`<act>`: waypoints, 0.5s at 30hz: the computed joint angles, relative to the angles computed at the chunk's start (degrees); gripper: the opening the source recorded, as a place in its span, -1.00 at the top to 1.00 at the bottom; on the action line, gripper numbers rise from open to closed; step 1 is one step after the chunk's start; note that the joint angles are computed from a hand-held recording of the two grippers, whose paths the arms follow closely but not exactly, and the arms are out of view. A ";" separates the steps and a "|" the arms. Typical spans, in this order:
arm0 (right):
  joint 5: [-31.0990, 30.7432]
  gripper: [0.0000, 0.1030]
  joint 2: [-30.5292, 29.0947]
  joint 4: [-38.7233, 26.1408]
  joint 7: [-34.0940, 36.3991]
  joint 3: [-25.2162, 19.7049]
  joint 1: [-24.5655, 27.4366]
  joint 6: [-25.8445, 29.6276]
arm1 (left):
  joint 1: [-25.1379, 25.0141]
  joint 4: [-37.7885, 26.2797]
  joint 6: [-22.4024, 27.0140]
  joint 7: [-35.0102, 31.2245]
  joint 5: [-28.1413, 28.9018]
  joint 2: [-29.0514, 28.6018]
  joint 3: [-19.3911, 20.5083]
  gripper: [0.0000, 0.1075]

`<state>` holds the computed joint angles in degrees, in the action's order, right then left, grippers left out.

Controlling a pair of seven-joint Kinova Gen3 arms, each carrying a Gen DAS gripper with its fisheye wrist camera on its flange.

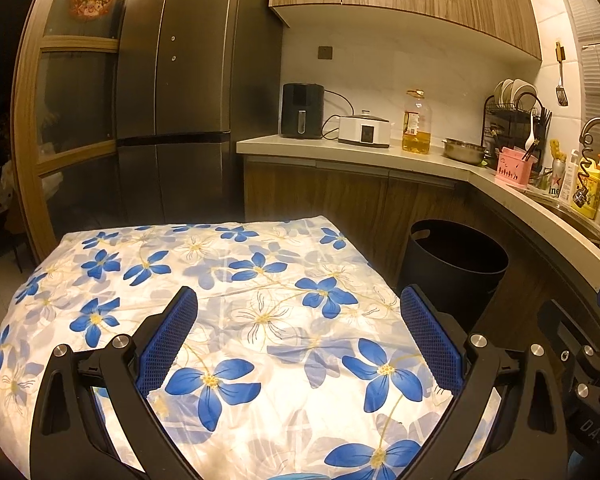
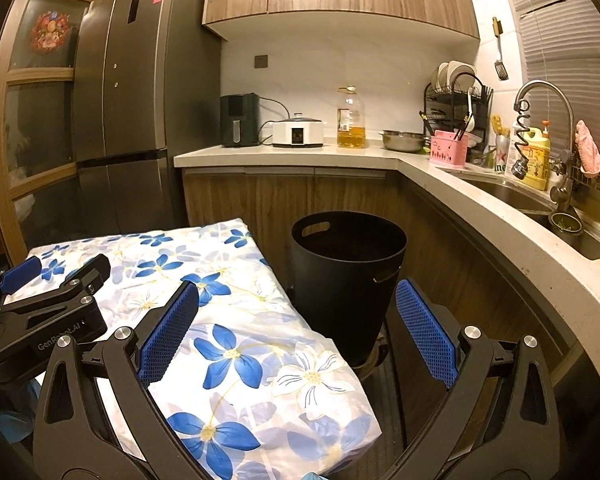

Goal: Collect trash

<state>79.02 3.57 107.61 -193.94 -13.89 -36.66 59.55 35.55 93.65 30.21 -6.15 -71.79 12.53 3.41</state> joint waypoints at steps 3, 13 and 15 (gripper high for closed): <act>0.06 -0.90 0.20 -0.22 0.12 -0.03 -0.10 0.03 | 0.22 0.15 0.29 0.57 -0.47 -0.05 -0.05 -0.80; 0.08 -0.90 0.34 -0.50 0.19 0.04 -0.20 0.00 | 0.23 -0.18 1.45 1.16 -1.21 0.13 0.18 -0.80; 0.26 -0.90 0.24 -0.33 -0.02 0.09 -0.19 -0.22 | 0.21 -0.15 1.54 1.29 -1.38 0.12 0.27 -0.80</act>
<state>79.28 3.81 107.27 -193.96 -13.80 -36.85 59.32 35.76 93.50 31.75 -4.85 -73.17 12.65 3.68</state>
